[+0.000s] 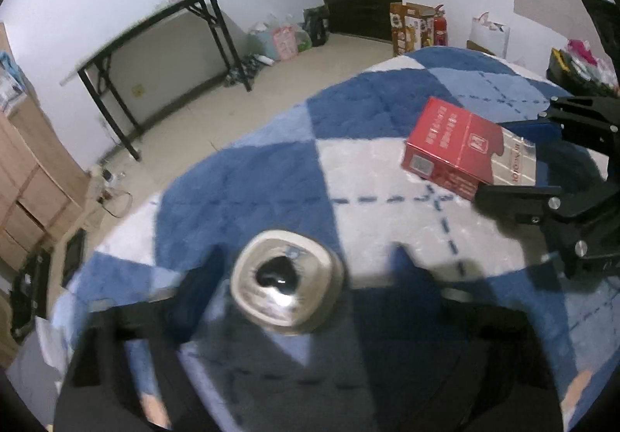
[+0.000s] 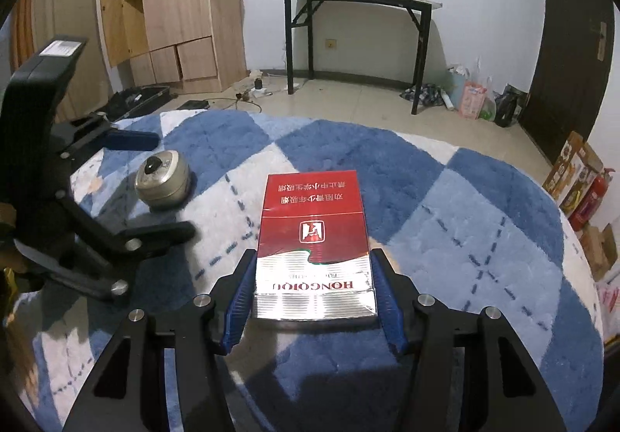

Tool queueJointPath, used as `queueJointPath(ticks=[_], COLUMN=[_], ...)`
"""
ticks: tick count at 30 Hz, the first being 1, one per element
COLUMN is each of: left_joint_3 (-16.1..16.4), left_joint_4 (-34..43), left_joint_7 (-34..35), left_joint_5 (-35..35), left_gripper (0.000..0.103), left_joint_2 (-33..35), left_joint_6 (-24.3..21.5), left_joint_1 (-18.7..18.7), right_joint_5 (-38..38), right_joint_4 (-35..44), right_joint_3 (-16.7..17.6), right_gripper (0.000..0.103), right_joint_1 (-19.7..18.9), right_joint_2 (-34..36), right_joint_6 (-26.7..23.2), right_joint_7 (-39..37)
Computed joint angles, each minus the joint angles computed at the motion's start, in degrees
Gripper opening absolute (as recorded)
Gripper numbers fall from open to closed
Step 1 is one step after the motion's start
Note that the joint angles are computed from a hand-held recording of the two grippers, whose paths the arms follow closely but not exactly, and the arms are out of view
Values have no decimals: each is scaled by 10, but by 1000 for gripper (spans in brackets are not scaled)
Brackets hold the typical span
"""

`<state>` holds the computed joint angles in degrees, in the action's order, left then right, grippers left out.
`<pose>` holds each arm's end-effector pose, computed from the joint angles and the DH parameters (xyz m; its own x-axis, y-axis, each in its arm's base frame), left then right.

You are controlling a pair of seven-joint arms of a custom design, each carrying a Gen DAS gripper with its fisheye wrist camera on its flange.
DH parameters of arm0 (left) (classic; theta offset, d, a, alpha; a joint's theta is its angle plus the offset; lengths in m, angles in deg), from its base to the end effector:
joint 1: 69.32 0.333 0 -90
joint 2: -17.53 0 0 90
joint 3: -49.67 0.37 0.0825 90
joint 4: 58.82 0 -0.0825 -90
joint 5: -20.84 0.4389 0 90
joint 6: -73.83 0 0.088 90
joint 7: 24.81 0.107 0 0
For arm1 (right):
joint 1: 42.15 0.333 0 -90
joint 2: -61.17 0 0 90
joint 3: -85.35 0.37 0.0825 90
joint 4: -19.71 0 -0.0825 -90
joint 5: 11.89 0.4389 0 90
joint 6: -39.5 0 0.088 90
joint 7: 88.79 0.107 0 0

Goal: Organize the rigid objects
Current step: 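Carry silver tin and Hongqiqu box to the yellow basin and release both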

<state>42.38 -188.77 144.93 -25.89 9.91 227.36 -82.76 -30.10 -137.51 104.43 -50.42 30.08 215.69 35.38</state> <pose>0.5435 -0.1837 0.4912 -0.8526 -0.4913 -0.1782 -0.2757 0.7125 -0.6453 0.4112 0.1106 0.4790 -0.0541 -0.9981 -0.0293 -0.6432 0.0573 -0.7635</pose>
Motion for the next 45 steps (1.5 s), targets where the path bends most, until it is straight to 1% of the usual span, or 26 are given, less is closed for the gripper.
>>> queueJointPath(ticks=[1,2,6,8,9,11,12,13,14,15,17,18,20,22,23,24,25,27,28,30,31,32,34,37,40,45], left_joint_3=[1,1,13,24,42,64,85,98,120,134,159,167,175,187,195,198,204,217,217,215,207,205,205,199,194,183], left_joint_4=[-6,-10,-21,-34,-44,-57,-67,-69,-71,-69,-57,-50,-46,-49,-49,-47,-48,-50,-50,-48,-53,-53,-57,-54,-65,-64], left_joint_7=[13,16,10,24,40,55,72,81,91,92,80,72,52,41,28,15,4,-4,-9,-18,-24,-23,-5,-22,-22,-65], left_joint_5=[-19,-20,-42,-66,-87,-92,-91,-88,-76,-63,-23,-4,31,61,73,84,87,81,76,62,61,57,30,30,18,32], left_gripper=[60,53,53,53,53,53,53,53,53,53,53,53,53,53,53,53,53,53,53,53,53,53,53,53,53,54], left_joint_2=[-5,-6,-28,-51,-77,-117,-149,-163,-188,-199,-211,-210,-203,-192,-183,-175,-166,-145,-137,-114,-111,-104,-105,-102,-105,-96], left_joint_6=[9,16,-2,-3,-24,-48,-66,-76,-95,-102,-116,-121,-99,-73,-76,-82,-86,-98,-100,-105,-101,-104,-96,-112,-89,-77], left_joint_1=[-3,-4,-3,-5,-4,3,12,17,31,45,82,98,132,161,174,184,193,206,211,223,229,233,236,252,259,266], right_joint_5=[-1,-2,-6,-3,2,21,28,31,31,35,47,52,65,79,84,90,91,109,116,115,105,92,74,57,54,4], right_joint_4=[0,-1,-1,-4,-9,-15,-17,-18,-17,-14,-4,5,38,76,100,117,146,180,202,234,249,261,281,303,318,324], right_joint_3=[4,5,10,-4,-12,-43,-53,-48,-38,-39,-49,-55,-86,-102,-108,-110,-101,-110,-108,-89,-76,-65,-55,-53,-60,-61], right_gripper=[56,56,56,55,55,55,55,55,55,55,55,55,55,55,55,55,55,55,55,55,55,55,55,55,55,56], right_joint_1=[-3,-3,-7,11,21,64,84,92,99,115,164,188,264,313,338,352,362,391,399,393,383,374,366,366,371,372], right_joint_2=[0,-2,-5,-3,-7,-17,-28,-43,-58,-65,-66,-59,-22,14,35,49,73,106,127,163,180,195,219,245,264,284], right_joint_6=[1,0,4,14,20,28,32,34,36,35,40,40,30,12,0,-8,-18,-33,-45,-69,-77,-84,-93,-98,-99,-78], right_joint_7=[2,2,1,-11,-16,-35,-48,-57,-67,-78,-102,-116,-159,-196,-221,-240,-258,-300,-317,-332,-331,-326,-317,-311,-318,-273])
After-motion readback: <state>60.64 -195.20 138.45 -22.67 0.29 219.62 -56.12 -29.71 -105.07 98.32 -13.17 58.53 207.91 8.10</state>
